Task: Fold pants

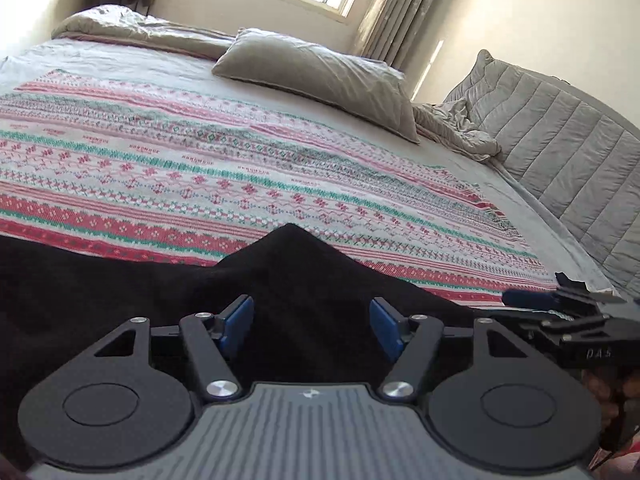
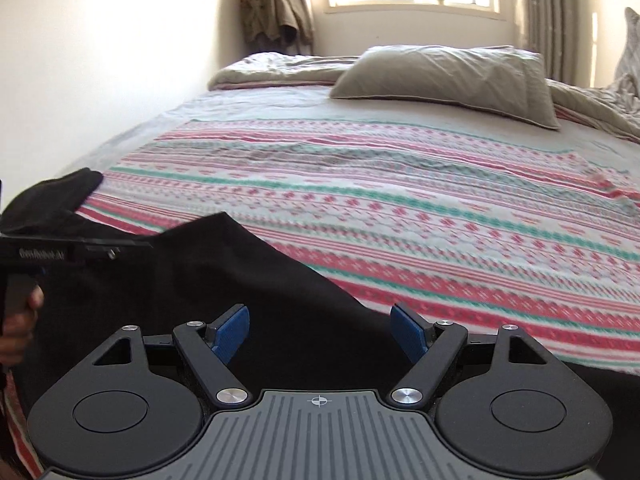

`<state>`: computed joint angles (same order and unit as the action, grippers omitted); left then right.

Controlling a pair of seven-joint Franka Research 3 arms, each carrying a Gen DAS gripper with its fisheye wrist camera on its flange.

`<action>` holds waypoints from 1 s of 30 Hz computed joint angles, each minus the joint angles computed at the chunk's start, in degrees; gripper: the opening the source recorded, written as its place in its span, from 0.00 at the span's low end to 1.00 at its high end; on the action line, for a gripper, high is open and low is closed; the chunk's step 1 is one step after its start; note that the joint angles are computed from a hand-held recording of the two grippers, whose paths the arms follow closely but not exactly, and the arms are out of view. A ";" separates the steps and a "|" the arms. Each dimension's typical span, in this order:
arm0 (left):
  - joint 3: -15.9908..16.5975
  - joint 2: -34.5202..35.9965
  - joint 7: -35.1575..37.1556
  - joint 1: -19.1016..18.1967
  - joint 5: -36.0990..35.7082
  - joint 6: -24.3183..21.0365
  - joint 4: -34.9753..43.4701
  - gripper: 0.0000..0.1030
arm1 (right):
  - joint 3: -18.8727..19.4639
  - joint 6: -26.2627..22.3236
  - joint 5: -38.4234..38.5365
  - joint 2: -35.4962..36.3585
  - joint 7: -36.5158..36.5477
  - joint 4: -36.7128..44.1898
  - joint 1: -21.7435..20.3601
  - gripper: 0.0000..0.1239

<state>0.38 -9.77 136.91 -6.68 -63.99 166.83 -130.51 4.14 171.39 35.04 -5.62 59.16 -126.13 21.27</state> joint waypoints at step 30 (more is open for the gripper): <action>2.32 0.43 -7.10 8.98 -13.77 -20.43 1.98 0.76 | 7.17 -25.65 15.39 13.82 -27.44 21.68 -3.72 0.06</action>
